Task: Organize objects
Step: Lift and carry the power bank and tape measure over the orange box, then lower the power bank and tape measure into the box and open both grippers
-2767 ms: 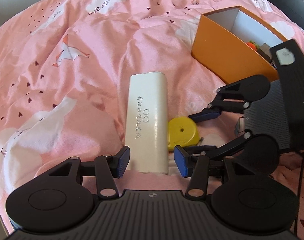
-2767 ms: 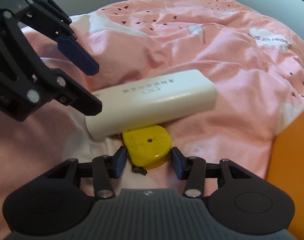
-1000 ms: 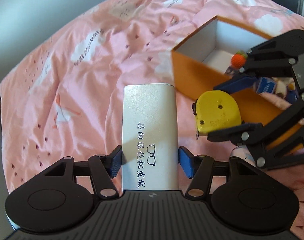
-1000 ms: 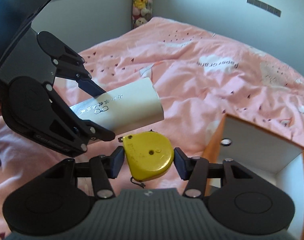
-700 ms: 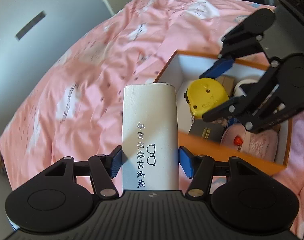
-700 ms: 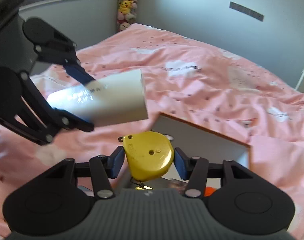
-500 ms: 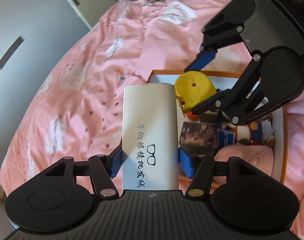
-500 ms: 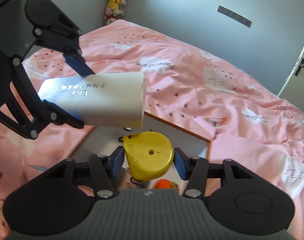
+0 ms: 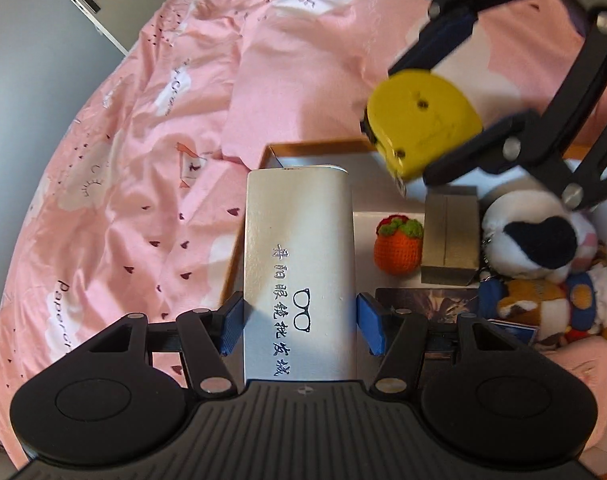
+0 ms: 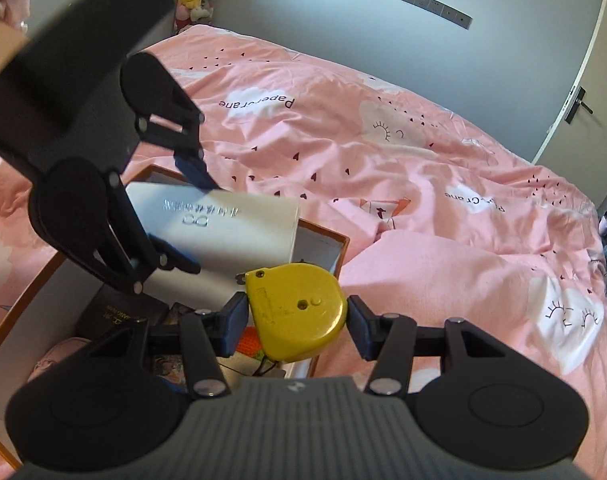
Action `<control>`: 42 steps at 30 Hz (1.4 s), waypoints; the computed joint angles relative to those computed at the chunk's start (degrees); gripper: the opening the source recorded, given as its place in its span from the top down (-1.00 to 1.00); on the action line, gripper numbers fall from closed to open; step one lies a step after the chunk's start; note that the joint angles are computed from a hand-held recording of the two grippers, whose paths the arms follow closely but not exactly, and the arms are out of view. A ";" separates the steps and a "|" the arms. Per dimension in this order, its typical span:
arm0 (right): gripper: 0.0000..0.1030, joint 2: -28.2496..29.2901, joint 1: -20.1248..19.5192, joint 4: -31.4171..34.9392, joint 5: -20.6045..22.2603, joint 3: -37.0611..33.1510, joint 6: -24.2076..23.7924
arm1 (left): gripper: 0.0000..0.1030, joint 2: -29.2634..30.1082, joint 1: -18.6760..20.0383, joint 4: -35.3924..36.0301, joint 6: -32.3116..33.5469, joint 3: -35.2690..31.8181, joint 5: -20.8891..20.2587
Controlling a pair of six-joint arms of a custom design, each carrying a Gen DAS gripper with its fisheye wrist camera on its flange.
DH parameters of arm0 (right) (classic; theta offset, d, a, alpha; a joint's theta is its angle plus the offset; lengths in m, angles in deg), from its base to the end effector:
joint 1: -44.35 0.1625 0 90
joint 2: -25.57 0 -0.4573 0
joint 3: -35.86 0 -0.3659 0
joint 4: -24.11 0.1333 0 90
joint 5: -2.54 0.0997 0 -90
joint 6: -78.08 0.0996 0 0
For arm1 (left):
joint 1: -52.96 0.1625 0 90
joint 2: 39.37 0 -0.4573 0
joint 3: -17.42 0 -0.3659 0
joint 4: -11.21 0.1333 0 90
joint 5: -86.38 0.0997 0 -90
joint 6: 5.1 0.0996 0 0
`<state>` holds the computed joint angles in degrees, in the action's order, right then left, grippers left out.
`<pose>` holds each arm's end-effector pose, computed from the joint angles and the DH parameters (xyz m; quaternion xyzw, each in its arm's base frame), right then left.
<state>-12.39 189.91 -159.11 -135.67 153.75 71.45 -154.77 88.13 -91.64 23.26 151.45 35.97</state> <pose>0.4761 -0.2549 0.0418 0.4278 -0.8008 0.2641 0.3255 -0.0845 -0.3003 0.3723 0.6366 0.6914 -0.0313 0.3401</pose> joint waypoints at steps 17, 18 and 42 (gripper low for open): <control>-0.07 1.76 -2.39 -1.40 1.76 -0.03 0.08 | -0.33 5.45 8.47 -5.56 12.94 2.80 1.91; -0.07 1.87 -2.43 -1.34 1.67 -0.13 0.05 | -0.33 5.72 8.26 -5.33 13.03 3.05 2.53; -0.07 1.32 -2.16 0.62 0.30 0.09 1.95 | -0.45 6.04 6.87 -5.78 12.06 5.83 6.66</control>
